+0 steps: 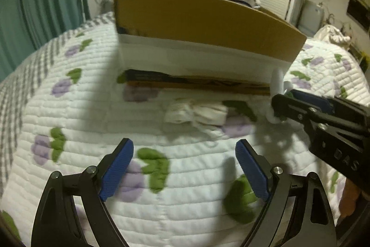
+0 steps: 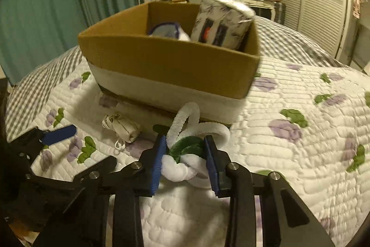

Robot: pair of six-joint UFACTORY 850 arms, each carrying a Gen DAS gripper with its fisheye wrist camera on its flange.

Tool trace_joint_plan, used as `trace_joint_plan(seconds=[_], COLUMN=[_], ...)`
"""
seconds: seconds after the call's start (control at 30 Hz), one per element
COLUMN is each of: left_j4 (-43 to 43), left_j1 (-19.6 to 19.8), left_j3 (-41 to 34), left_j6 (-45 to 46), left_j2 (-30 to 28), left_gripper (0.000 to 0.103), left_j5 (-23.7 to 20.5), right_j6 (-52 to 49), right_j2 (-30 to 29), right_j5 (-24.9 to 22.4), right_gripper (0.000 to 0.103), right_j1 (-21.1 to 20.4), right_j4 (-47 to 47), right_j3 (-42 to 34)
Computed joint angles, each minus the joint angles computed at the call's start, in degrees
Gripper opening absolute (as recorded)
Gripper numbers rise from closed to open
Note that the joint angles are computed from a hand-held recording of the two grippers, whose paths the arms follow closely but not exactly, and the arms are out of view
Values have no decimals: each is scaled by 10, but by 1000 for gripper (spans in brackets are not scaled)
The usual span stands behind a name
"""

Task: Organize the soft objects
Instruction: 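Grasp the white-green pipe-cleaner knot with the right tool while the left tool grasps the white cloth bundle, then carry knot and cloth bundle into the box and open both tools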

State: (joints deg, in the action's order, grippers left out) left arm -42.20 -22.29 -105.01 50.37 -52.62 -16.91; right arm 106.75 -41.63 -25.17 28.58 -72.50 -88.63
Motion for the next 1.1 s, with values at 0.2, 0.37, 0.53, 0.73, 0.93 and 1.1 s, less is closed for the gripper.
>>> trace_joint_plan(seconds=[0.2, 0.37, 0.53, 0.73, 0.93, 1.1], left_j4=[23, 60, -23, -86, -140, -194], left_j1=[-11, -13, -10, -8, -5, 2], left_j3=[-64, -120, -91, -27, 17, 53], left_j6=[-32, -76, 14, 89, 155, 217], left_j2=[-37, -74, -58, -13, 30, 70], left_gripper=[79, 57, 48, 47, 47, 47], left_j5=[-33, -59, -56, -40, -29, -22], right_j6=[48, 68, 62, 92, 124, 116], right_j2=[22, 30, 27, 38, 64, 84], right_j5=[-32, -27, -38, -56, -69, -90], right_gripper=[31, 31, 31, 31, 27, 22], right_j1=[5, 3, 9, 21, 36, 53], right_j4=[-34, -48, -51, -70, -87, -84], right_j3=[27, 40, 37, 54, 73, 78])
